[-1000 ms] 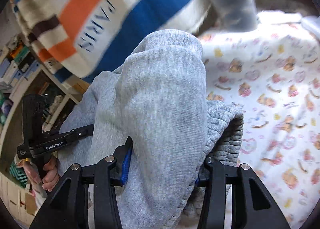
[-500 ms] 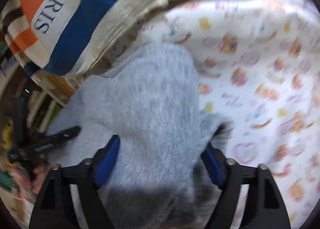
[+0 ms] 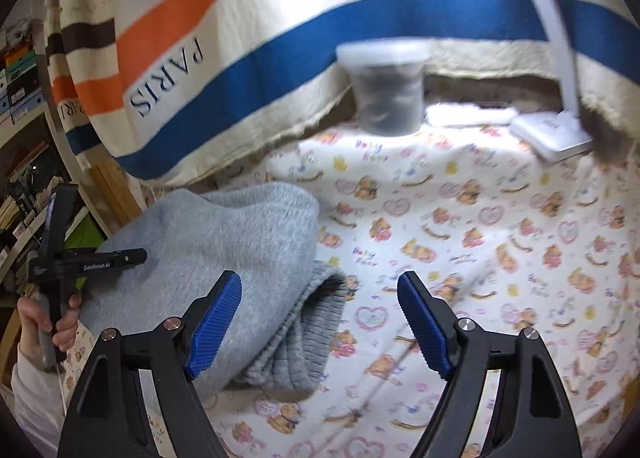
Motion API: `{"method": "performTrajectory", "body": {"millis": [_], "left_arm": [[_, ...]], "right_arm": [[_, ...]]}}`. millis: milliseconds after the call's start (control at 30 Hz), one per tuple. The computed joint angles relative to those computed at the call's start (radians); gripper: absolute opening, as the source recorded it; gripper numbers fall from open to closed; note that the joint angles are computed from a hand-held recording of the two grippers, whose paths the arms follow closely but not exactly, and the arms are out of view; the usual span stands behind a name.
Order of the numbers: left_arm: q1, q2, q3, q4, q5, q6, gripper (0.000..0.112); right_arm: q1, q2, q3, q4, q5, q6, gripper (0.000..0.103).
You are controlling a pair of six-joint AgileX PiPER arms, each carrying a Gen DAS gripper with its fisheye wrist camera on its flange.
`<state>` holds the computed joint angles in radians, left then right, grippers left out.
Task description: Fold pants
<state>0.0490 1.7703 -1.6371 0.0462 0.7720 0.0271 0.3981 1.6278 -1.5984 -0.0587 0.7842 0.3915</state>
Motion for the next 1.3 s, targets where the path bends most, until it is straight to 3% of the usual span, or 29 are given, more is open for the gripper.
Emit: {"method": "performTrajectory", "body": {"millis": [33,67,167,333,400,467,567,733,800,900,1000,1133,1300], "left_arm": [[-0.012,-0.033,0.045,0.072,-0.065,-0.043,0.081],[-0.018,-0.081,0.091,0.103,-0.129,-0.046,0.086],[-0.015,-0.175,0.145,0.022,-0.168,0.027,0.087],[-0.136,-0.363,0.339,0.164,-0.304,-0.085,0.097],[-0.205,-0.429,0.420,0.269,-0.357,-0.223,0.101],[-0.297,-0.496,0.509,0.461,-0.402,-0.423,0.102],[-0.442,-0.567,0.596,0.761,-0.389,-0.723,0.102],[-0.758,-0.691,0.750,1.234,-0.184,-1.223,0.102],[-0.878,-0.722,0.822,1.394,-0.082,-1.423,0.102],[-0.986,-0.737,0.903,1.536,0.028,-1.595,0.102],[-0.984,-0.732,0.947,1.578,0.016,-1.680,0.102],[-0.936,-0.712,0.980,1.565,-0.030,-1.733,0.102],[-0.869,-0.685,1.037,1.655,-0.073,-1.842,0.102]], "right_arm": [[-0.009,-0.022,0.021,0.000,-0.008,-0.008,0.082],[-0.010,-0.042,0.036,-0.018,-0.011,0.003,0.082],[-0.011,-0.088,0.069,-0.060,-0.021,0.027,0.082],[-0.010,-0.163,0.133,-0.084,-0.050,0.079,0.083],[-0.004,-0.190,0.162,-0.104,-0.061,0.112,0.083],[0.002,-0.214,0.184,-0.117,-0.065,0.125,0.088],[0.025,-0.273,0.241,-0.177,-0.083,0.174,0.091],[0.099,-0.389,0.359,-0.394,-0.114,0.369,0.093],[0.143,-0.432,0.409,-0.490,-0.108,0.464,0.103],[0.208,-0.481,0.479,-0.611,-0.083,0.586,0.102],[0.248,-0.501,0.529,-0.644,-0.057,0.615,0.102],[0.338,-0.541,0.666,-0.868,-0.027,0.903,0.102],[0.287,-0.564,0.786,-0.885,-0.158,1.011,0.102]]}}
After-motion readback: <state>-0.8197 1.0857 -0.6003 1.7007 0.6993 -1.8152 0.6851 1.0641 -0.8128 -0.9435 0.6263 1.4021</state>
